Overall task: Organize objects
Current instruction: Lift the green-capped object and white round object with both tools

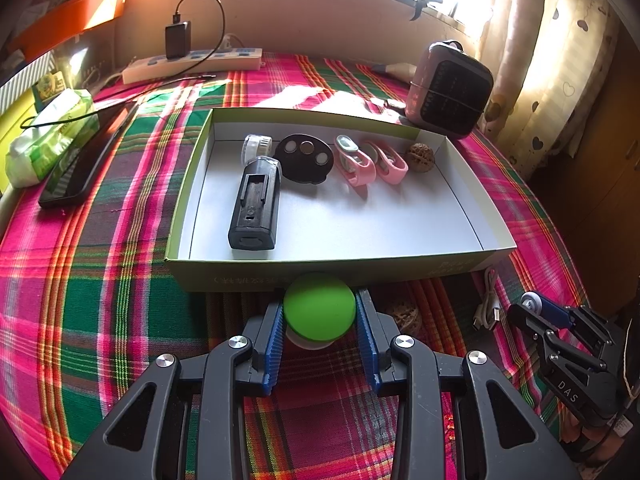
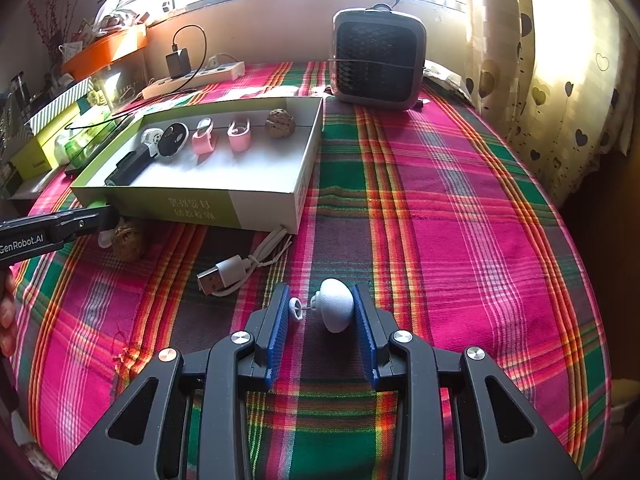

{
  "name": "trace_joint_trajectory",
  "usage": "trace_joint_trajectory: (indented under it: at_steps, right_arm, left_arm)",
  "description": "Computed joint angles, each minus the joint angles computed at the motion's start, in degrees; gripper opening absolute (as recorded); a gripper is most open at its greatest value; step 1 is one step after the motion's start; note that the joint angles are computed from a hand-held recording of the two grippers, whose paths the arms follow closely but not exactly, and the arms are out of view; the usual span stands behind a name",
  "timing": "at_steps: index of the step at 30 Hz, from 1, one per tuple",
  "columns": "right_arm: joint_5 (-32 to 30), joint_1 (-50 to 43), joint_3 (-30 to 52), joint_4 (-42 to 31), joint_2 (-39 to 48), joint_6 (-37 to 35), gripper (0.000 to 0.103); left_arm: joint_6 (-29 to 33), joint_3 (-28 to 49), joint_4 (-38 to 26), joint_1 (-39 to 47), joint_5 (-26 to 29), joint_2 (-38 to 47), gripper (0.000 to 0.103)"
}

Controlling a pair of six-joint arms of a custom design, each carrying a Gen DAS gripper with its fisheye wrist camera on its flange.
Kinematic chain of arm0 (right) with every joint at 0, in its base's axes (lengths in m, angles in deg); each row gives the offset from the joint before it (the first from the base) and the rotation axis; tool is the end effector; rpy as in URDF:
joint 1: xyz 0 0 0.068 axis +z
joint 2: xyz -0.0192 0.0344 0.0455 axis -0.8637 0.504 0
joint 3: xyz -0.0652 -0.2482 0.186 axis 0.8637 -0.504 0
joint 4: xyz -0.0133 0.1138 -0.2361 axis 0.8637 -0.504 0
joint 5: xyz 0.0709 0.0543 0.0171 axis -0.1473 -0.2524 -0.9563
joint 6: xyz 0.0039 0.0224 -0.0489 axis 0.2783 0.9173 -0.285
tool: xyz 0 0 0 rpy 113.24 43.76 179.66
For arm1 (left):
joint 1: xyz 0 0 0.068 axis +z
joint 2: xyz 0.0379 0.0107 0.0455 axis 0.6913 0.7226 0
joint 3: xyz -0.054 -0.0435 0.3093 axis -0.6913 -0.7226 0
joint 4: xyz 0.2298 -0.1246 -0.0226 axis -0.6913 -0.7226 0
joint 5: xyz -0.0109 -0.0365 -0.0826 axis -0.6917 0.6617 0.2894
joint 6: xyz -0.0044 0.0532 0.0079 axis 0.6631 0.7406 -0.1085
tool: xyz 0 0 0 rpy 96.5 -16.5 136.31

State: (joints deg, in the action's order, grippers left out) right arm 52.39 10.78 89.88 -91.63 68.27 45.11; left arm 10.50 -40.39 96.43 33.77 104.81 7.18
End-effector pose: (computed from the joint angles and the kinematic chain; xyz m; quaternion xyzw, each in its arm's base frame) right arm 0.1142 0.2552 0.1249 0.1277 0.9320 -0.0477 0.3359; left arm 0.2540 -0.0576 0.1292 0.2154 0.9211 -0.1773 0.2715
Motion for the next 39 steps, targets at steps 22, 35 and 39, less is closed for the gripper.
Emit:
trace_joint_trajectory:
  at_steps: [22, 35, 39]
  right_arm:
    - [1.29, 0.68, 0.97, -1.91, -0.74, 0.84, 0.033]
    - [4.74, 0.49, 3.12, -4.23, -3.55, -2.08, 0.033]
    - [5.34, -0.51, 4.03, -3.82, -4.02, -4.67, 0.033]
  left_arm:
    - [1.5, -0.84, -1.45, 1.88, 2.4, -3.19, 0.031]
    - [2.64, -0.17, -4.41, 2.81, 4.93, -7.62, 0.031]
    - [2.66, 0.56, -4.94, 2.65, 5.05, -7.83, 0.031]
